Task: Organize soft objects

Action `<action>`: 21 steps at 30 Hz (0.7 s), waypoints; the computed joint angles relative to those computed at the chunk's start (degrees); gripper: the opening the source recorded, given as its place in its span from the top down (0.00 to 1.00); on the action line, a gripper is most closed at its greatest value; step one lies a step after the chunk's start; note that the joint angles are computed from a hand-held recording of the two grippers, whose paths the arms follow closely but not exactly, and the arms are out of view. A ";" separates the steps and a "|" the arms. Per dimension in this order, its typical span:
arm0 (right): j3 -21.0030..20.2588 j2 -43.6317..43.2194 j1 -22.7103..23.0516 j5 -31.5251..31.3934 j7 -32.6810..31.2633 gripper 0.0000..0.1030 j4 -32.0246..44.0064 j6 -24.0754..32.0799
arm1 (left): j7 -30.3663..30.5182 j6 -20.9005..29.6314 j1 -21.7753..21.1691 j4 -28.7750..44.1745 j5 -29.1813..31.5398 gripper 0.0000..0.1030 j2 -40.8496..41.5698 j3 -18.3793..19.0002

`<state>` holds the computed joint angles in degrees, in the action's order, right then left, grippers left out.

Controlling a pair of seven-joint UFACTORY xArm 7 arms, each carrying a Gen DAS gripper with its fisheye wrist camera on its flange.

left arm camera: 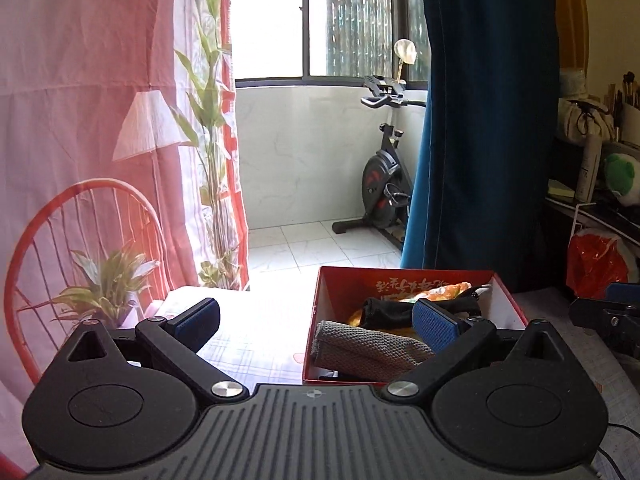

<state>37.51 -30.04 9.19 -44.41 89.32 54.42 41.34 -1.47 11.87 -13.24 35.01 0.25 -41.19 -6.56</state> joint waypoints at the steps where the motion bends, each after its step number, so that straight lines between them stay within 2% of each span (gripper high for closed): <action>1: 0.84 -0.25 -0.07 -0.01 -0.35 0.00 0.96 2.09 | -0.39 0.22 0.36 -0.32 0.11 0.00 -1.11 -0.40; 4: 2.88 -1.37 -0.32 -0.18 -0.01 0.00 3.32 6.52 | -1.11 1.42 1.46 -0.91 0.95 0.00 -4.56 -1.52; 9: 5.36 -5.65 -1.34 0.52 1.46 0.00 4.73 8.09 | -1.93 4.08 1.49 -0.53 1.43 0.00 -9.20 -2.05; 16: 15.36 -6.68 -9.41 4.95 -5.74 0.00 14.62 22.16 | -3.60 6.15 1.75 -1.17 1.85 0.00 -14.22 -3.21; 21: 18.15 -8.58 -13.15 9.33 -9.26 0.00 17.22 23.80 | -3.48 6.87 0.78 -1.63 1.63 0.00 -15.23 -2.65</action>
